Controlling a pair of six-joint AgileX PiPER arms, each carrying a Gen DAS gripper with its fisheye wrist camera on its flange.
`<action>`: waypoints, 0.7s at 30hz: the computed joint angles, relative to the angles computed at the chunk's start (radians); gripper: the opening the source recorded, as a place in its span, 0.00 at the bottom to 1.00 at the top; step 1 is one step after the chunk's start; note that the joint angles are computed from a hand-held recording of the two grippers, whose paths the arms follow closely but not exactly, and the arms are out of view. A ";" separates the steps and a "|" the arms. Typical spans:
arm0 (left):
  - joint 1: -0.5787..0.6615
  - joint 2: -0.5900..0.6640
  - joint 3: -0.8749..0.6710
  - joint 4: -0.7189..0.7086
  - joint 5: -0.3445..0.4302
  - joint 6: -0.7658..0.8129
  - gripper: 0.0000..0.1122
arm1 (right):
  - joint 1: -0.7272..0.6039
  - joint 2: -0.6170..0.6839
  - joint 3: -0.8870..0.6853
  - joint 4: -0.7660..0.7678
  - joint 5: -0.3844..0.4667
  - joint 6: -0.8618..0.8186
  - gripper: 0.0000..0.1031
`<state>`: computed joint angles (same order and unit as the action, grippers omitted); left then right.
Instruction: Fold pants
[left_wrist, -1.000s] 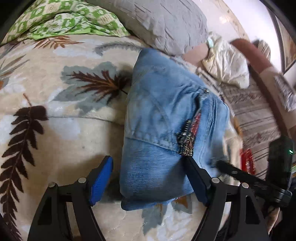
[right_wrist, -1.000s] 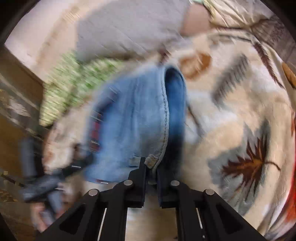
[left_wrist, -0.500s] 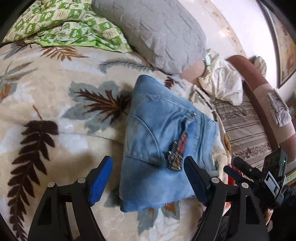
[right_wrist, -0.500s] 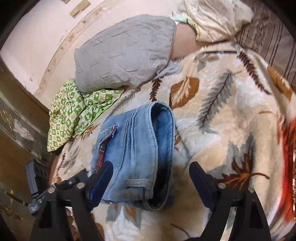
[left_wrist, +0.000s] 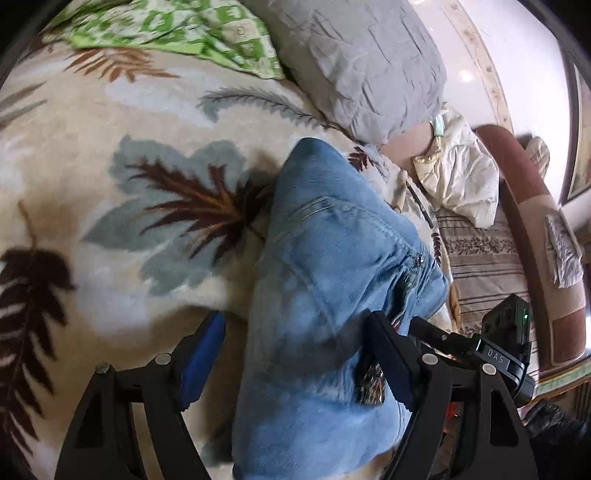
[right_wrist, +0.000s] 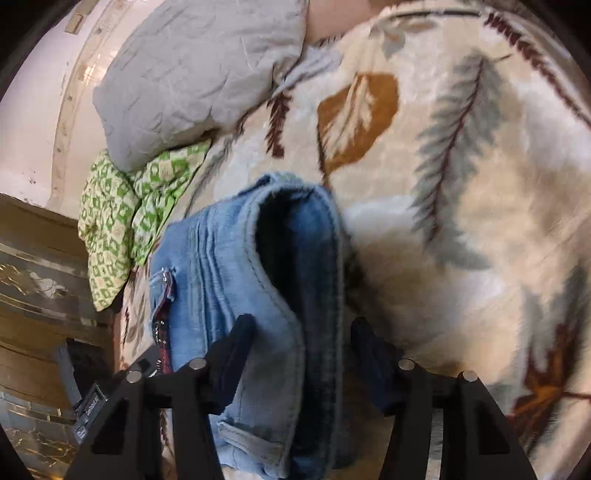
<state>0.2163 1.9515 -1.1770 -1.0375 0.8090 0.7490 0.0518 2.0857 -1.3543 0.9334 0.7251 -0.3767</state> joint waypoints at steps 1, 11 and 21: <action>-0.011 0.010 -0.013 0.015 -0.008 -0.008 0.71 | 0.006 0.010 -0.010 -0.018 -0.005 0.018 0.56; -0.013 -0.021 0.032 -0.024 -0.014 0.010 0.37 | 0.070 -0.028 0.012 -0.085 -0.088 0.017 0.41; 0.053 -0.320 0.274 -0.127 -0.031 0.131 0.23 | 0.158 -0.246 0.222 0.071 -0.246 -0.166 0.22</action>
<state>0.2691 1.6316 -0.9029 -1.1645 0.7780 0.8795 0.2102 1.8397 -1.1318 1.0041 0.4788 -0.5425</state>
